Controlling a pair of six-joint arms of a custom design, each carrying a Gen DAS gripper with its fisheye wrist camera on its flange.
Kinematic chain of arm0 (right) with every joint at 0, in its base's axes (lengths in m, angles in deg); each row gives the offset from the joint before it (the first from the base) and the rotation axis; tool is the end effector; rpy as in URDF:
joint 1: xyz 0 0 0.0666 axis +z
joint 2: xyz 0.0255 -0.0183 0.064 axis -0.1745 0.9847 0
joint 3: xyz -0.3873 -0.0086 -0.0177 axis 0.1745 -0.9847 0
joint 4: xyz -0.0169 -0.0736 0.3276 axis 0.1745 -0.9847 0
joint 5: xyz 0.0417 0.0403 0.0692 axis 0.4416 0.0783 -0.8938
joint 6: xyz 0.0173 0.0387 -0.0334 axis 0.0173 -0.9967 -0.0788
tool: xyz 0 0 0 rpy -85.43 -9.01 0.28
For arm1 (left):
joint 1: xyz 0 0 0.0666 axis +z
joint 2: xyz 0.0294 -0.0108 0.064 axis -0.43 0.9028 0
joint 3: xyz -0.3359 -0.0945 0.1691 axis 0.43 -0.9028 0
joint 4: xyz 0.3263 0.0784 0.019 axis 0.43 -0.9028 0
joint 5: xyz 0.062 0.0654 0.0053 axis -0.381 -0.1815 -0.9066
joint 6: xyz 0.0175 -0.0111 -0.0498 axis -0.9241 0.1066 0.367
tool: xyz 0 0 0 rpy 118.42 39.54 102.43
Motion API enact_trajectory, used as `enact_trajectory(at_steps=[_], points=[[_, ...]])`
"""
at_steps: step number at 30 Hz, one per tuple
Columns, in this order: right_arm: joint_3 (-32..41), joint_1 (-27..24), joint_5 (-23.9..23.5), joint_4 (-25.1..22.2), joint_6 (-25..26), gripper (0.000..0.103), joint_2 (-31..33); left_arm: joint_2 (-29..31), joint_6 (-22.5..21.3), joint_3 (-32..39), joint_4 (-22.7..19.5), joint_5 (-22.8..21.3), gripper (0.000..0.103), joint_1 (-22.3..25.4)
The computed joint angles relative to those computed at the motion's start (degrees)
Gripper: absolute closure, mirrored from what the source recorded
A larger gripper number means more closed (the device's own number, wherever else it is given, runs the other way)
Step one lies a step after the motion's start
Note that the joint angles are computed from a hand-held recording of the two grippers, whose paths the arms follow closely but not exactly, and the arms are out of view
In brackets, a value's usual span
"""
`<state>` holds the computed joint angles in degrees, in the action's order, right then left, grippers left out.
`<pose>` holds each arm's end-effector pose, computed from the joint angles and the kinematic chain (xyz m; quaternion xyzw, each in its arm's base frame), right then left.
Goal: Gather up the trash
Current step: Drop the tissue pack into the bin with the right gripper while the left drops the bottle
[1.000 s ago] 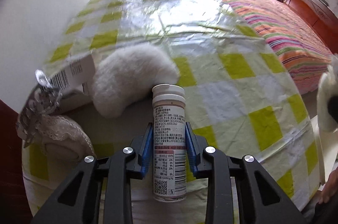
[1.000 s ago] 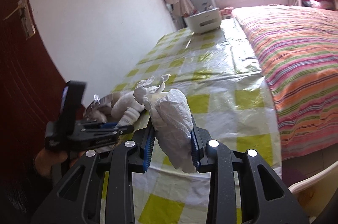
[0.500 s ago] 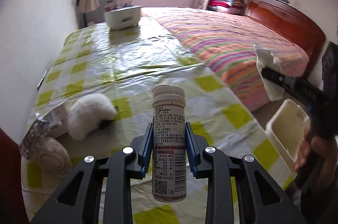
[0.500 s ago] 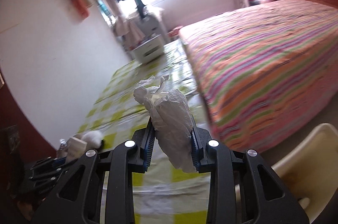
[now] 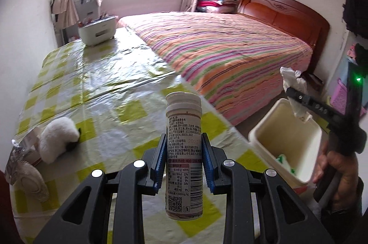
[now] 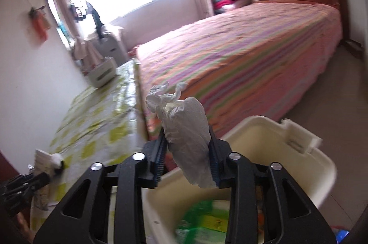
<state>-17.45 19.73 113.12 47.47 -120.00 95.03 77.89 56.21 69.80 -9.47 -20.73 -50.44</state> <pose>0.3858 0.1977 0.3509 0.2541 0.8336 0.0585 0.4869 0.4718 -0.2262 0.4010 0.2549 0.8769 -0.1440 0.3812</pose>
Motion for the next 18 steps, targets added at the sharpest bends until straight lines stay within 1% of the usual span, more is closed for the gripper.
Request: enact_trajectory(at_steps=[1,3,4,5,6,7,9,10,11,12,14,15,16,18], points=[[-0.54,-0.15,0.55,-0.62,-1.09,0.062,-0.39,-0.07,-0.18,0.11,-0.17,0.19,0.075,-0.69],[-1.84,-0.51,0.33,-0.33,-2.84,0.051,-1.15,-0.36,-0.33,-0.12,-0.05,0.49,0.075,-1.71],[-2.07,-0.49,0.88,-0.98,-3.96,0.046,-1.29,-0.56,-0.55,-0.29,-0.07,0.6,0.075,-2.2],[-2.32,-0.46,1.28,-1.31,-4.88,0.046,-1.31,-0.73,-0.77,-0.49,-0.1,0.75,0.075,-2.62],[-2.93,-0.52,1.06,-0.4,-5.36,0.045,-1.59,-0.86,-0.94,-0.65,-0.14,0.96,0.075,-3.13],[-3.34,-0.51,0.96,0.59,-5.84,0.042,-1.85,-0.95,-1.08,-0.74,-0.24,1.08,0.075,-3.47],[-3.7,-0.1,2.09,1.23,-6.72,0.039,-2.25,-1.16,-1.13,-1.07,-0.34,1.26,0.075,-4.29],[-4.7,0.25,2.68,3.03,-7.37,0.038,-3.05,-1.1,-1.12,-1.12,-0.56,1.45,0.075,-4.83],[-6.27,0.52,3.07,6.45,-7.81,0.037,-4.18,-0.94,-1.08,-1.08,-0.59,1.56,0.075,-5.08],[-7.38,1.19,4.41,8.97,-8.01,0.036,-5.04,-0.75,-0.88,-1.04,-0.78,1.7,0.075,-5.52],[-8.99,2.82,8.94,12.77,-7.39,0.032,-6.5,-0.24,-0.36,-0.9,-0.95,1.71,0.075,-6.23],[-10.51,3.8,11.26,16.8,-6.2,0.031,-7.56,-0.04,-0.17,-0.88,-0.95,1.76,0.075,-6.45],[-12.01,4.81,13.47,21.2,-4.62,0.027,-8.46,0.4,0.04,-0.62,-1.12,1.7,0.075,-6.76],[-14.19,6.8,17.28,29.58,0.04,0.024,-9.62,1.19,0.55,-0.27,-1.17,2.06,0.075,-7.1]])
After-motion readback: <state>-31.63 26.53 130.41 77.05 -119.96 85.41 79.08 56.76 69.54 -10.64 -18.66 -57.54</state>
